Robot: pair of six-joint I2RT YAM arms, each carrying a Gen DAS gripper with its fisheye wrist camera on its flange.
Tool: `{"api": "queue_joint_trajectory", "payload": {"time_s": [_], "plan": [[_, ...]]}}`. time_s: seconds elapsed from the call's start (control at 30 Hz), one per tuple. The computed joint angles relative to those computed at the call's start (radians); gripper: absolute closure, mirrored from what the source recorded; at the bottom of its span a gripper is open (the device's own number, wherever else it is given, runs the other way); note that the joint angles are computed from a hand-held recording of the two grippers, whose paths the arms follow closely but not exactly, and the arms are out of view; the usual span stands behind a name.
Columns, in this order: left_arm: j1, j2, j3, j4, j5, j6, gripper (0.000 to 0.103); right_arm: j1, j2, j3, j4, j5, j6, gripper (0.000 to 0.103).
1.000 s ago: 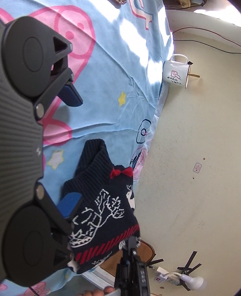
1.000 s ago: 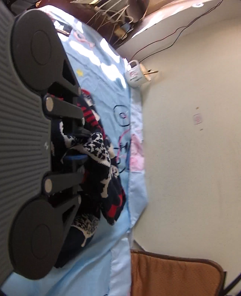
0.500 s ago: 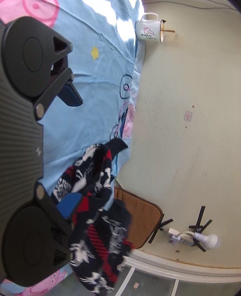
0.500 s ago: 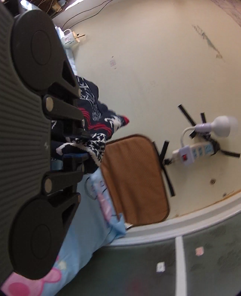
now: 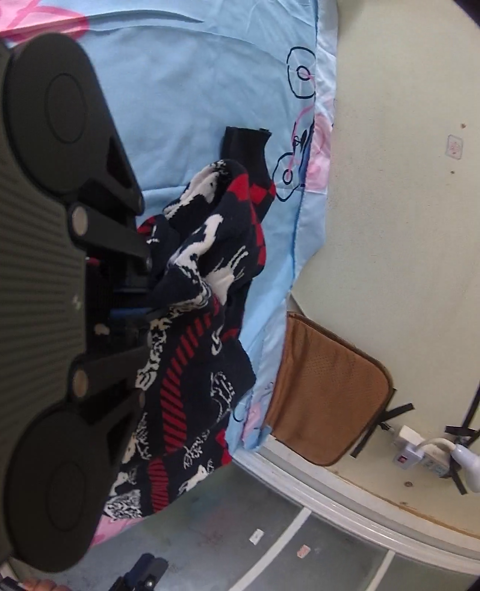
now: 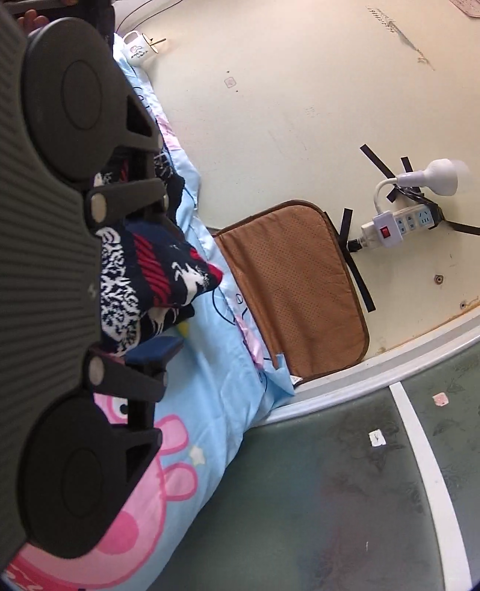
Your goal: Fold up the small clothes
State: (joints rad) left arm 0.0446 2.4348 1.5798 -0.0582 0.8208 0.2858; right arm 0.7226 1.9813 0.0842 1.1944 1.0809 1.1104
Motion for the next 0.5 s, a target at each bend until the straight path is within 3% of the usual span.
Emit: {"api": "queue_joint_trajectory", "payload": {"time_s": [0.1,0.17,0.23,0.3,0.33,0.37,0.4,0.43,0.47,0.5], "plan": [[0.1,-0.125,-0.223,0.151,0.146,0.07,0.097,-0.071,0.089,0.012,0.184,-0.086,-0.12,0.045],[0.185,-0.179,-0.308,0.108,0.255,0.191,0.097,-0.101,0.155,0.021,0.294,-0.128,-0.175,0.045],[0.261,-0.198,-0.333,-0.044,0.3,0.375,0.097,-0.13,0.194,0.038,0.336,-0.167,-0.208,0.045],[0.309,-0.154,-0.231,-0.386,0.261,0.63,0.087,-0.158,0.212,0.059,0.332,-0.204,-0.225,0.045],[0.324,-0.132,-0.187,-0.486,0.234,0.688,0.086,-0.175,0.217,0.07,0.323,-0.226,-0.23,0.045],[0.334,-0.13,-0.179,-0.497,0.222,0.694,0.08,-0.193,0.224,0.074,0.332,-0.25,-0.238,0.045],[0.345,-0.145,-0.193,-0.446,0.223,0.666,0.066,-0.212,0.233,0.075,0.35,-0.274,-0.249,0.045],[0.346,-0.163,-0.212,-0.369,0.226,0.61,0.055,-0.222,0.235,0.077,0.359,-0.288,-0.259,0.045],[0.338,-0.189,-0.242,-0.243,0.224,0.505,0.036,-0.232,0.238,0.077,0.373,-0.301,-0.273,0.044],[0.324,-0.202,-0.254,-0.145,0.223,0.414,0.027,-0.237,0.233,0.079,0.371,-0.305,-0.286,0.043]]}}
